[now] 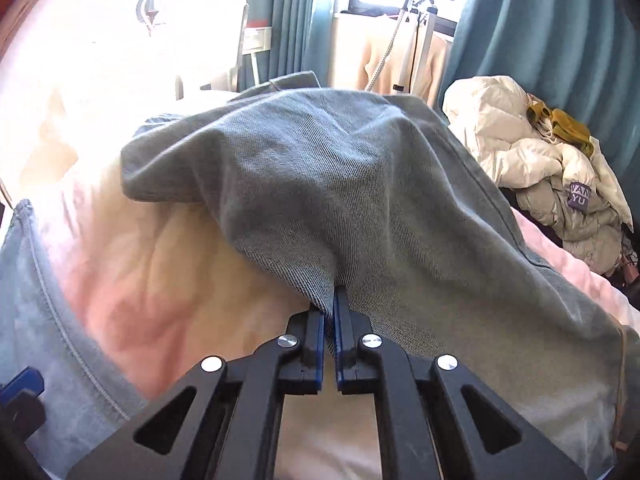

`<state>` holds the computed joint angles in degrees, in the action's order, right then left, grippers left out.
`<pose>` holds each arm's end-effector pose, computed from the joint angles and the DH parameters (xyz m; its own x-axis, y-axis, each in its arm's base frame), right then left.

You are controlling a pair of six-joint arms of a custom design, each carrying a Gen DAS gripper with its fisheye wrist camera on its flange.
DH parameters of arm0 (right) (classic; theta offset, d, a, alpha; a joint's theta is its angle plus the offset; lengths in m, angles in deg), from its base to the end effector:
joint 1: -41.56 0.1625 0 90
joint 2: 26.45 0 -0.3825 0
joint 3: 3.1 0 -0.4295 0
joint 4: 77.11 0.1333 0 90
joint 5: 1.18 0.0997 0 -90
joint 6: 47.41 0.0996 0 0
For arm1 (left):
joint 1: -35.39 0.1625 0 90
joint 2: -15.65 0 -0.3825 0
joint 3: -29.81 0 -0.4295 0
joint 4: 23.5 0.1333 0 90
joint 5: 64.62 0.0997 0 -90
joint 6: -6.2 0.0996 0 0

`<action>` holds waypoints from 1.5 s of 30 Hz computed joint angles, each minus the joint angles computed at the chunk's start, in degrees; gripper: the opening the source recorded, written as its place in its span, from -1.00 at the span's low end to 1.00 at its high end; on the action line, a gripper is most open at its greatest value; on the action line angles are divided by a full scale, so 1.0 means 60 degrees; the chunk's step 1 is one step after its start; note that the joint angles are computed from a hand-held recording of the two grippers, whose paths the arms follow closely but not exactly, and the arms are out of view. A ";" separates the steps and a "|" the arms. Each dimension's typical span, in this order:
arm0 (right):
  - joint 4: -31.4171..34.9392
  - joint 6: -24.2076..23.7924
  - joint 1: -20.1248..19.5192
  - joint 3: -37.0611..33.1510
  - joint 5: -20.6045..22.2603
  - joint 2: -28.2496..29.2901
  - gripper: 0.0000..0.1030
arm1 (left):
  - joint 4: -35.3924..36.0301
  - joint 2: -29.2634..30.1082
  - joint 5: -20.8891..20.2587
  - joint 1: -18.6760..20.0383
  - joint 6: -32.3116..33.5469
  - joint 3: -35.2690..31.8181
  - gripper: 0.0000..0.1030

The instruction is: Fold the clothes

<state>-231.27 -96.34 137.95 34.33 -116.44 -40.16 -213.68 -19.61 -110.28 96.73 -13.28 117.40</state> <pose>0.1903 -0.8834 0.0765 -0.5468 -0.4556 0.7024 -0.7565 0.6284 -0.1813 -0.1550 -0.7067 0.0695 -0.9333 -0.3016 -0.1949 0.0113 0.5179 -0.8554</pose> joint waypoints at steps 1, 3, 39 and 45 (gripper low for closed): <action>-0.0157 -0.0127 0.0032 0.0629 0.0082 -0.0411 -0.95 | -0.0064 0.0007 0.0018 -0.0016 0.0062 -0.0004 -0.13; -0.0402 -0.0429 0.0109 0.1741 0.0198 -0.1140 -0.95 | -0.0172 0.0011 0.0044 -0.0034 0.0147 -0.0001 -0.13; -0.6421 0.3163 -0.1374 0.9158 0.1466 -0.4648 -0.75 | 0.1637 -0.0219 -0.1712 0.0229 -0.0244 -0.0359 -0.13; -0.6256 0.3796 -0.1939 0.9562 0.3137 -0.5042 -0.75 | 0.3344 -0.0132 -0.2674 0.0633 -0.1269 -0.1575 -0.13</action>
